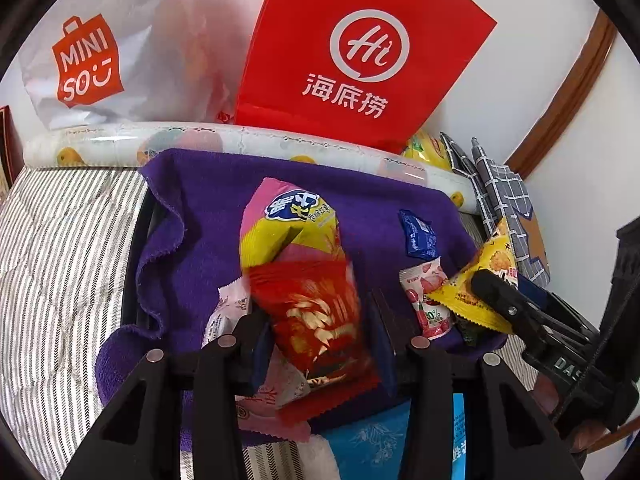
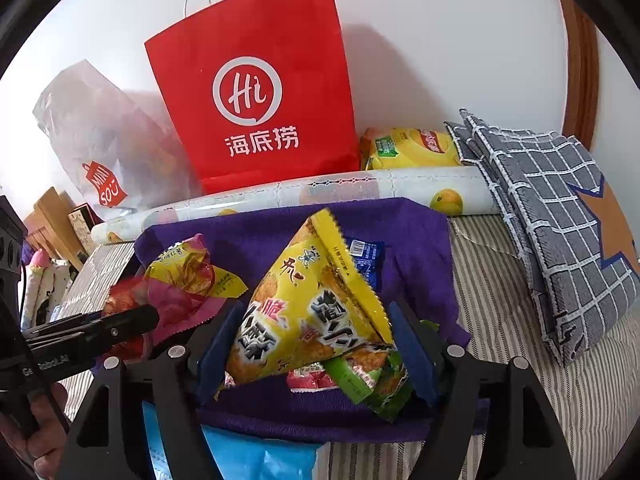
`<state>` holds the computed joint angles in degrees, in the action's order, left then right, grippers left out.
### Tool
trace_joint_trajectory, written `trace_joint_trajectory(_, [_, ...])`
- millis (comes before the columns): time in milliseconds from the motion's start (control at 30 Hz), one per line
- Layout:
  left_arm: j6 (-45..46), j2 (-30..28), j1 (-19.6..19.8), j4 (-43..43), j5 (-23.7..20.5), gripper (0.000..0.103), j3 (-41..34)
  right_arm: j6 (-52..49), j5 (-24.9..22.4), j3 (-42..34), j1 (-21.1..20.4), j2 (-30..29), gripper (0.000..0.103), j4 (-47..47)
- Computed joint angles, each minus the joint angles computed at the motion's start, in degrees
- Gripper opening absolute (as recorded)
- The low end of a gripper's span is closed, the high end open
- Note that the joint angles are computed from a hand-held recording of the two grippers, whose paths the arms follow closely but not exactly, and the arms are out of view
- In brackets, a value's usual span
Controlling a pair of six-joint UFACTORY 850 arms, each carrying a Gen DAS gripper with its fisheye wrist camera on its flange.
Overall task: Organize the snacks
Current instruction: 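Lower the red packet onto the towel and open the left tool while the right tool releases the yellow bag, then grasp the pink lollipop stick with the right tool while the left tool moves toward the panda bag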
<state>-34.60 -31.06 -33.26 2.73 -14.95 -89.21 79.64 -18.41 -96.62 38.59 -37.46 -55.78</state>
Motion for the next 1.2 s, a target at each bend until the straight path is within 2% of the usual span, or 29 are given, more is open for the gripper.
trace_joint_trajectory(133, [8.78, 0.23, 0.50, -9.43, 0.77, 0.045, 0.40, 5.41, -0.08, 1.06, 0.69, 1.09, 0.080, -5.73])
trace_joint_trajectory(200, [12.80, 0.67, 0.80, -14.70, 0.92, 0.052, 0.84, 8.11, 0.04, 1.89, 0.91, 1.90, 0.080, -7.75])
trace_joint_trajectory(400, [6.63, 3.16, 0.02, -7.71, 1.57, 0.059, 3.03, 18.09, 0.51, 6.24, 1.83, 5.54, 0.080, -15.80])
trace_joint_trajectory(600, [11.66, 6.43, -0.29, -13.01, 1.72, 0.059, 6.85, 22.12, -2.23, 10.45, 3.88, 9.15, 0.080, -19.76])
trace_joint_trajectory(800, [3.28, 11.69, -1.46, -3.54, 2.91, 0.059, 12.60, 24.68, -5.70, 15.11, 7.11, 13.19, 0.080, -23.53])
trace_joint_trajectory(967, [-8.41, 16.30, -2.91, 8.02, 3.84, 0.059, 18.28, 24.41, -3.90, 18.53, 8.96, 15.66, 0.074, -19.63])
trace_joint_trajectory(1200, [-16.91, 20.46, -4.48, 15.06, 3.33, 0.059, 23.66, 22.17, -0.92, 22.72, 11.07, 17.39, 0.070, -13.35])
